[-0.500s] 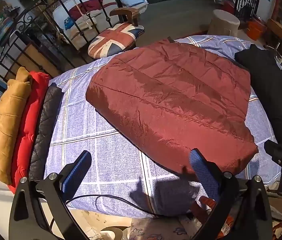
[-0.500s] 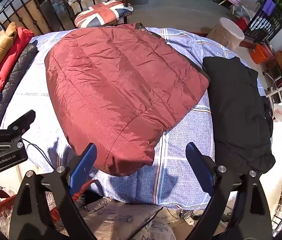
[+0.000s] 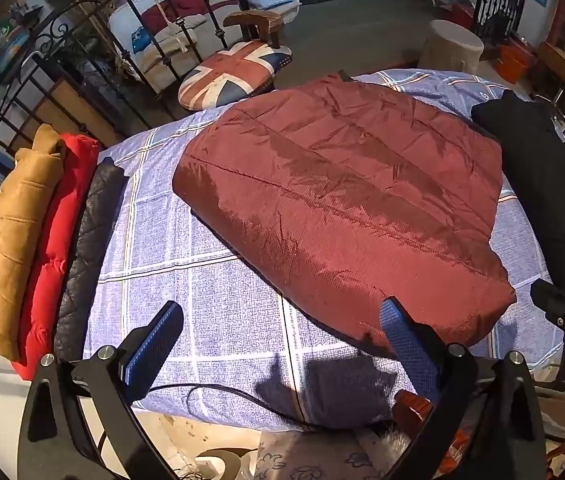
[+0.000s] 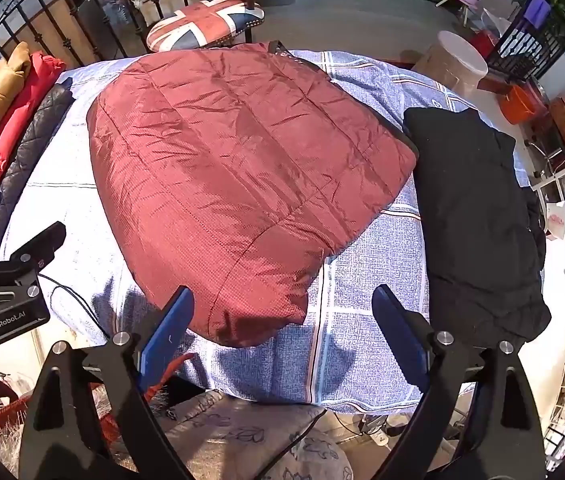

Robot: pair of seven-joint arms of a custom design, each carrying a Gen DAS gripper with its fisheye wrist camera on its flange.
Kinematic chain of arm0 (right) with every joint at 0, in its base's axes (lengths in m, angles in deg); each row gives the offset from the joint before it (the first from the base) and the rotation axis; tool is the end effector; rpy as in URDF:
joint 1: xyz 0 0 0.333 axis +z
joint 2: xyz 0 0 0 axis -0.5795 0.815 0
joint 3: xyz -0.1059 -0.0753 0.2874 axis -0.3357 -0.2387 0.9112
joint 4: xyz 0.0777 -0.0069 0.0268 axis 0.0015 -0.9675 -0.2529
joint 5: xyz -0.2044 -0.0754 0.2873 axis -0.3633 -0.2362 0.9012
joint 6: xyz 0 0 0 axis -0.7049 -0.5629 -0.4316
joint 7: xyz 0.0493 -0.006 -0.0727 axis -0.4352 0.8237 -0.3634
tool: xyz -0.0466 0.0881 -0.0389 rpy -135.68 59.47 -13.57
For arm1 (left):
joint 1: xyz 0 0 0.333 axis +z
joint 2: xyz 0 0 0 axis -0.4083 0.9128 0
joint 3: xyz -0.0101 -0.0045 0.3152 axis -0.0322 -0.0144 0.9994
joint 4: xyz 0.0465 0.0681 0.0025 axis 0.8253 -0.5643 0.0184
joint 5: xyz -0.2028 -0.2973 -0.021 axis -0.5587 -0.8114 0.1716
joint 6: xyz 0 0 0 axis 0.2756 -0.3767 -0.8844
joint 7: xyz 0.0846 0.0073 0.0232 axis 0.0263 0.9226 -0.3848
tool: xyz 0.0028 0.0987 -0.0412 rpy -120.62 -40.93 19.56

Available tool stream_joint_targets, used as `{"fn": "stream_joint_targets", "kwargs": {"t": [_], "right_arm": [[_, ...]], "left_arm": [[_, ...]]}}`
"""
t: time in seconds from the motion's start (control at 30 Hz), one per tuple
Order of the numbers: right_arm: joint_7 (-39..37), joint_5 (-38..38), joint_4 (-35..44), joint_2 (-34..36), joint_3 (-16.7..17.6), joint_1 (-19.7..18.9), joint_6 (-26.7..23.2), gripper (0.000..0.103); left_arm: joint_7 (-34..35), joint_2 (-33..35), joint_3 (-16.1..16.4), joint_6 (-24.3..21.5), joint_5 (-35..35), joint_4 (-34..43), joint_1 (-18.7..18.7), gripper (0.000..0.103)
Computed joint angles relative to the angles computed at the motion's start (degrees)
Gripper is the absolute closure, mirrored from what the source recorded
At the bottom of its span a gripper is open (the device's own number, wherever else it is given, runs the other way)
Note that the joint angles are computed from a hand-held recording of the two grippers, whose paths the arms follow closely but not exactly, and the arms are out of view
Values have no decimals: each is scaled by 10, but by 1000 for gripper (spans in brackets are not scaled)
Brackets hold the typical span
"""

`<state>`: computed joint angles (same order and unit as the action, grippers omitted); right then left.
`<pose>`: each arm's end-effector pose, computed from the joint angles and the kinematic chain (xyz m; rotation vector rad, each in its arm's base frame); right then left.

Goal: Fold large clothes

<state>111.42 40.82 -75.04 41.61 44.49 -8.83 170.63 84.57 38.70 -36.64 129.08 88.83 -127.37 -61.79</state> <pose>0.5418 0.3245 0.6022 -2.2238 1.9673 -0.2401 0.5580 -0.4285 0.5617 -1.8136 2.0733 -0.1645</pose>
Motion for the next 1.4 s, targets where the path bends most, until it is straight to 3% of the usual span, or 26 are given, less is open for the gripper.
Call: {"fn": "stream_joint_targets", "kwargs": {"t": [0.4,1.4], "right_arm": [[-2,0,-3,-3,0,0,-4,14],[-6,1,-9,-7,1,-1,-3,14]], "left_arm": [[-12,-18,-6,12,-4,-33,6,6],[-23,-19,-7,5,0,-31,3,6]]}}
